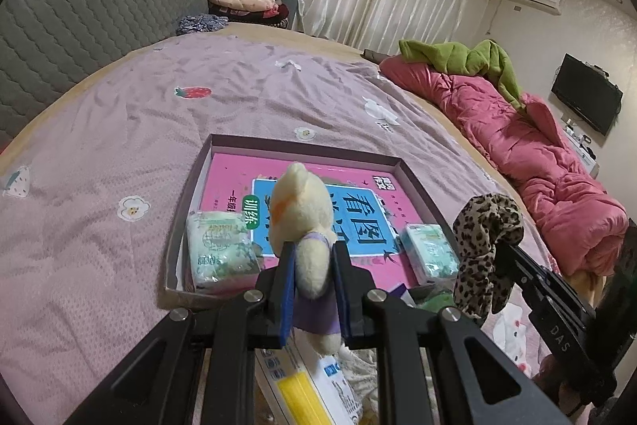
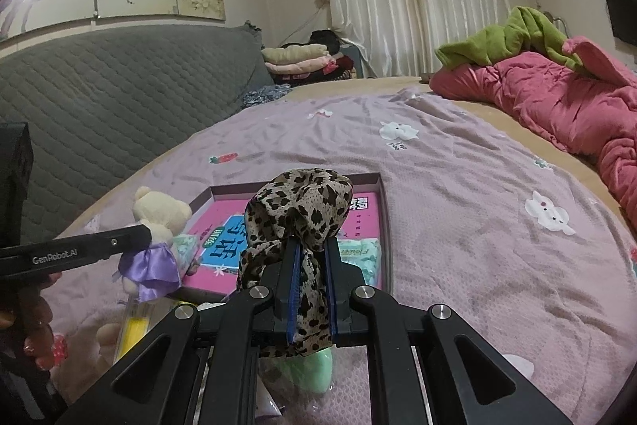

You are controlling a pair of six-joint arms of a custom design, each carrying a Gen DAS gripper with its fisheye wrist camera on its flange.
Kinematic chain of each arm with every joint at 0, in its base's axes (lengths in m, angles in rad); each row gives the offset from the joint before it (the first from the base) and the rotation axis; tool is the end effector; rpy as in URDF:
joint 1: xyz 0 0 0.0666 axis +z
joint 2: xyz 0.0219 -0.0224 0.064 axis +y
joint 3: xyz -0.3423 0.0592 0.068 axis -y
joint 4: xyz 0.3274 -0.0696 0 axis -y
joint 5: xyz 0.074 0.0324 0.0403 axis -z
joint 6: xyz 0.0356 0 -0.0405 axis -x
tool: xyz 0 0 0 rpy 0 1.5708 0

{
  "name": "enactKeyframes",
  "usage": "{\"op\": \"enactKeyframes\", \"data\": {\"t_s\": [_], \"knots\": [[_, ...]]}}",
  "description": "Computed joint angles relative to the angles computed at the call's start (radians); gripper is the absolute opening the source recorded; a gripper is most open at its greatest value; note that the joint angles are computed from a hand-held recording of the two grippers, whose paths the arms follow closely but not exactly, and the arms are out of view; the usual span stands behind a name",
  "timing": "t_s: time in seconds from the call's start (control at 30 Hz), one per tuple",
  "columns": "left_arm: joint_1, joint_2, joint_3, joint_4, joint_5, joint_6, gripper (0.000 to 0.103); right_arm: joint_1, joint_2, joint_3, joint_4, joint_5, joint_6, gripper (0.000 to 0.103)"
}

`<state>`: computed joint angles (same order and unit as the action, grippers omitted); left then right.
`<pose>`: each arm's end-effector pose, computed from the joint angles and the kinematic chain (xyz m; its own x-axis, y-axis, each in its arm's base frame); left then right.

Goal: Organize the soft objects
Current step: 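Lift the teddy bear and scrunchie and carry both over the tray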

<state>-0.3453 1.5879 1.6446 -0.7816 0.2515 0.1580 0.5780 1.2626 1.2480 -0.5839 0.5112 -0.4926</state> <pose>0.4708 -0.1792 0.4182 -0.6953 0.0882 -0.7133 0.3987 0.8731 -0.2807 0.3422 0.2019 0.4133 -0.4810 0.1787 -0.8583 0.1016 0.9838 0.1479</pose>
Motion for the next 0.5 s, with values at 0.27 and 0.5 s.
{"op": "enactKeyframes", "data": {"t_s": [0.27,0.5], "knots": [[0.002,0.028,0.022,-0.001,-0.004,0.005,0.018,-0.024,0.024,0.010,0.027,-0.028,0.006,0.012],[-0.007,0.061,0.056,-0.020,-0.021,-0.005,0.018,-0.045,0.060,0.037,0.060,-0.050,0.031,0.012]]}}
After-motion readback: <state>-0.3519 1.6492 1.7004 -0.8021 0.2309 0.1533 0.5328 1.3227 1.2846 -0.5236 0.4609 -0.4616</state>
